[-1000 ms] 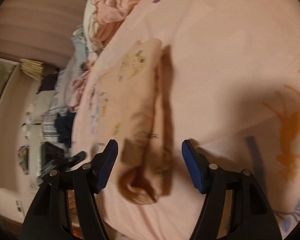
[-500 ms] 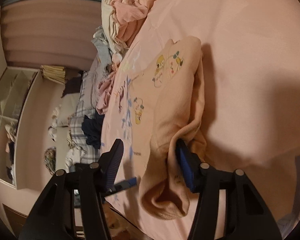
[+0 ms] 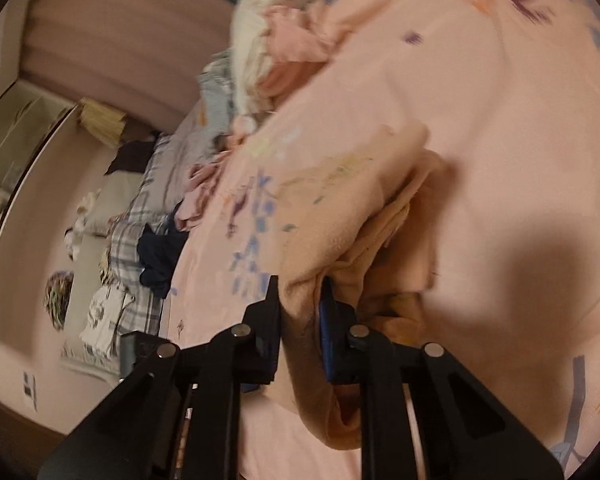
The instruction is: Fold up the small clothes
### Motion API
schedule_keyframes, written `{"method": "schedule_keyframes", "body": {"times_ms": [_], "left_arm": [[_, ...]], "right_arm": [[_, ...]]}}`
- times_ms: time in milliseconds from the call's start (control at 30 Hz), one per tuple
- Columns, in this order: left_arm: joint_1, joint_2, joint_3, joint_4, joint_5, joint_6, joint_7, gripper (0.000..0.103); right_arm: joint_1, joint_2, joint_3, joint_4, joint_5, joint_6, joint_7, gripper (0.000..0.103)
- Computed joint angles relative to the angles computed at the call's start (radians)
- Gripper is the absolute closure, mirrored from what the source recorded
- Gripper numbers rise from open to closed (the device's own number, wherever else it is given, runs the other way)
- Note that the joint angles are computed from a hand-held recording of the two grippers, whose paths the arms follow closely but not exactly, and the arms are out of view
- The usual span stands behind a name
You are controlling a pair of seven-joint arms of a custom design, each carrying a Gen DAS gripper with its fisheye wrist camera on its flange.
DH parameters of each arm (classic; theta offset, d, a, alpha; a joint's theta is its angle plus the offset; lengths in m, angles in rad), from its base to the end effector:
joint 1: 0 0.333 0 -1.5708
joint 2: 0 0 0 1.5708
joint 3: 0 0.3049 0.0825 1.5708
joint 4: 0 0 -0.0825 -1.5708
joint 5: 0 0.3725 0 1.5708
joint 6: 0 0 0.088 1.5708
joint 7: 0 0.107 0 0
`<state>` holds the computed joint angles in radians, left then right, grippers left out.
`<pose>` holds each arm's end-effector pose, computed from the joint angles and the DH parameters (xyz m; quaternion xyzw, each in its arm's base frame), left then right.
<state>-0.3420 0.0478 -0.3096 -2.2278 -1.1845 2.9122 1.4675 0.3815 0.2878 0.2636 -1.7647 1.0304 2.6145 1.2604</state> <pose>0.4673 -0.2836 0.3927 0.8014 -0.4511 0.3538 0.1705 0.5476 0.3684 0.4537 -0.6743 0.5834 0.1797 0.4156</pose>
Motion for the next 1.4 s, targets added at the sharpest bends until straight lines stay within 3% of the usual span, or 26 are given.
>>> {"method": "schedule_keyframes", "body": {"times_ms": [167, 300, 400, 667, 767, 833, 933, 1033, 1067, 1200, 1300, 1367, 1400], "left_arm": [[-0.003, -0.043, 0.007, -0.044, -0.131, 0.013, 0.092, 0.048], [-0.013, -0.09, 0.026, -0.095, -0.245, 0.012, 0.165, 0.048], [-0.02, -0.123, 0.038, -0.126, -0.345, 0.021, 0.226, 0.048], [-0.025, -0.109, 0.045, -0.118, -0.377, 0.033, 0.239, 0.048], [-0.023, -0.1, 0.04, -0.105, -0.418, 0.021, 0.289, 0.048], [-0.023, -0.097, 0.036, -0.103, -0.361, 0.014, 0.247, 0.048], [-0.022, -0.103, 0.037, -0.108, -0.304, -0.002, 0.211, 0.048], [-0.024, -0.108, 0.04, -0.111, -0.307, -0.002, 0.21, 0.048], [-0.025, -0.108, 0.04, -0.112, -0.322, 0.001, 0.218, 0.048], [-0.024, -0.081, 0.04, -0.085, -0.361, 0.006, 0.238, 0.048], [-0.022, -0.079, 0.035, -0.083, -0.342, -0.001, 0.225, 0.048], [-0.022, -0.081, 0.033, -0.088, -0.316, -0.003, 0.205, 0.048], [-0.021, -0.082, 0.034, -0.089, -0.307, -0.005, 0.199, 0.048]], "right_arm": [[0.065, 0.083, 0.005, 0.193, -0.193, -0.048, 0.067, 0.086], [0.161, 0.238, -0.018, 0.449, -0.47, -0.163, 0.224, 0.086], [0.19, 0.308, -0.023, 0.557, -0.567, -0.232, 0.287, 0.086], [0.105, 0.251, 0.02, 0.431, -0.495, -0.177, 0.29, 0.083], [0.113, 0.231, 0.008, 0.407, -0.515, -0.167, 0.306, 0.083], [0.132, 0.237, -0.007, 0.43, -0.566, -0.201, 0.325, 0.081], [0.143, 0.236, -0.016, 0.443, -0.609, -0.239, 0.344, 0.067], [0.108, 0.19, 0.0, 0.365, -0.565, -0.215, 0.291, 0.049], [0.105, 0.178, -0.005, 0.347, -0.568, -0.222, 0.29, 0.047], [0.074, 0.102, -0.013, 0.219, -0.537, -0.227, 0.272, 0.047], [0.036, 0.051, -0.003, 0.11, -0.443, -0.21, 0.21, 0.05], [0.034, 0.033, -0.011, 0.062, -0.415, -0.193, 0.208, 0.075], [0.039, 0.028, -0.017, 0.051, -0.428, -0.2, 0.209, 0.078]]}}
